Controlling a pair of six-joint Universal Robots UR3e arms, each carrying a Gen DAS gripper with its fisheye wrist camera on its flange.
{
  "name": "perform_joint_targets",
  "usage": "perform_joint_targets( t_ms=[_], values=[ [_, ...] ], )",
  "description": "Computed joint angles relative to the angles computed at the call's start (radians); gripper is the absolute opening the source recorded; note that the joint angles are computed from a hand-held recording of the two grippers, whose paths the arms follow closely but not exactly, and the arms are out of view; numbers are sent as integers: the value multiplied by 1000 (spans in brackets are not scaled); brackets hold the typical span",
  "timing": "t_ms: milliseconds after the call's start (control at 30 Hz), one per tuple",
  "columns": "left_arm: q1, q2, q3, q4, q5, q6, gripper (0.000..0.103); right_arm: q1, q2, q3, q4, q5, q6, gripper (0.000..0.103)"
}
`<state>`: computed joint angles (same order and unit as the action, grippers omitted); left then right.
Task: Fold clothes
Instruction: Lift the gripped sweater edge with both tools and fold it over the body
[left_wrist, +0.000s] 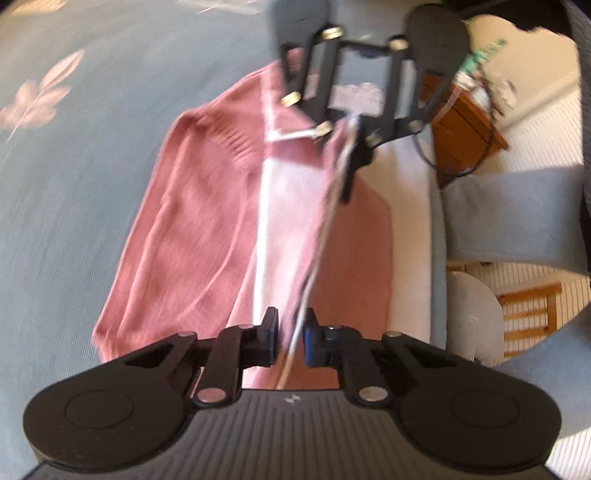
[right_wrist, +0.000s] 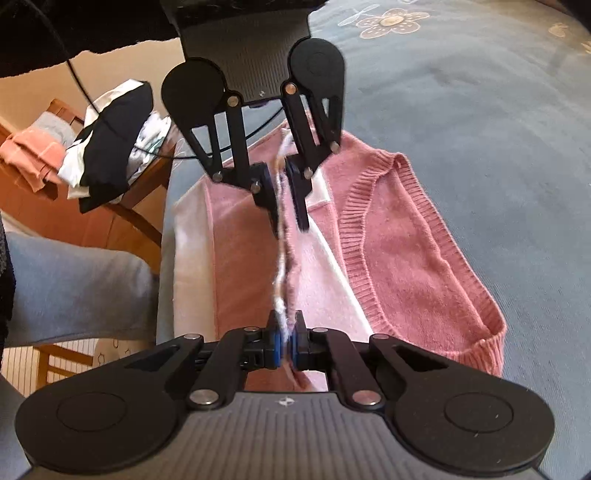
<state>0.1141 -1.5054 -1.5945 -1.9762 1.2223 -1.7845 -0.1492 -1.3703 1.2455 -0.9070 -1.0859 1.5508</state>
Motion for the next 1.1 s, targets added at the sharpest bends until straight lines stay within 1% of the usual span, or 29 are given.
perform_joint_targets(
  t_ms=[33, 67, 133, 233, 300, 333, 400, 500, 567, 600, 667, 733, 767, 833, 900, 933, 1000, 1067, 1100],
  values=[
    [8, 17, -4, -4, 11, 0, 4, -8, -14, 14, -10, 5, 0, 6],
    [13, 34, -5, -11, 15, 2, 4, -15, -28, 29, -20, 10, 0, 6],
    [68, 11, 56, -60, 17, 42, 3, -23, -72, 67, -56, 22, 13, 6],
    [97, 27, 91, -87, 5, 49, 3, -20, -129, 97, -94, 36, 50, 6],
    [117, 37, 93, -72, 2, 65, 3, -23, -141, 89, -106, 46, 72, 6],
    [121, 41, 90, -56, -2, 57, 3, -23, -149, 89, -121, 52, 86, 6],
    [144, 56, 91, -44, -10, 62, 3, -19, -150, 106, -183, 57, 137, 6],
    [139, 12, 66, 50, -16, 15, 3, -7, -138, 154, -294, 51, 232, 6],
    [125, 40, -53, 178, 3, -17, 4, 3, -130, 211, -382, 41, 284, 6],
    [113, 56, -116, 246, 14, -36, 4, 12, -139, 267, -455, 33, 314, 6],
    [80, 82, -210, 342, 4, -108, 4, 30, -138, 344, -560, 11, 357, 6],
    [90, 113, -248, 365, -10, -133, 5, 33, -141, 404, -639, 10, 394, 6],
    [101, 131, -262, 367, -16, -139, 9, 29, -140, 415, -647, 17, 406, 6],
    [124, 166, -288, 372, -28, -148, 11, 17, -160, 448, -675, 30, 416, 7],
    [132, 212, -299, 374, -22, -167, 11, 7, -184, 482, -711, 38, 430, 13],
    [135, 240, -304, 375, -17, -175, 14, 4, -198, 503, -735, 42, 451, 21],
    [150, 309, -312, 363, -12, -179, 21, -8, -224, 533, -766, 51, 484, 26],
    [191, 388, -316, 319, -7, -145, 36, -28, -265, 569, -792, 60, 513, 42],
    [205, 429, -317, 295, -1, -137, 40, -38, -286, 586, -804, 65, 527, 45]
  ],
)
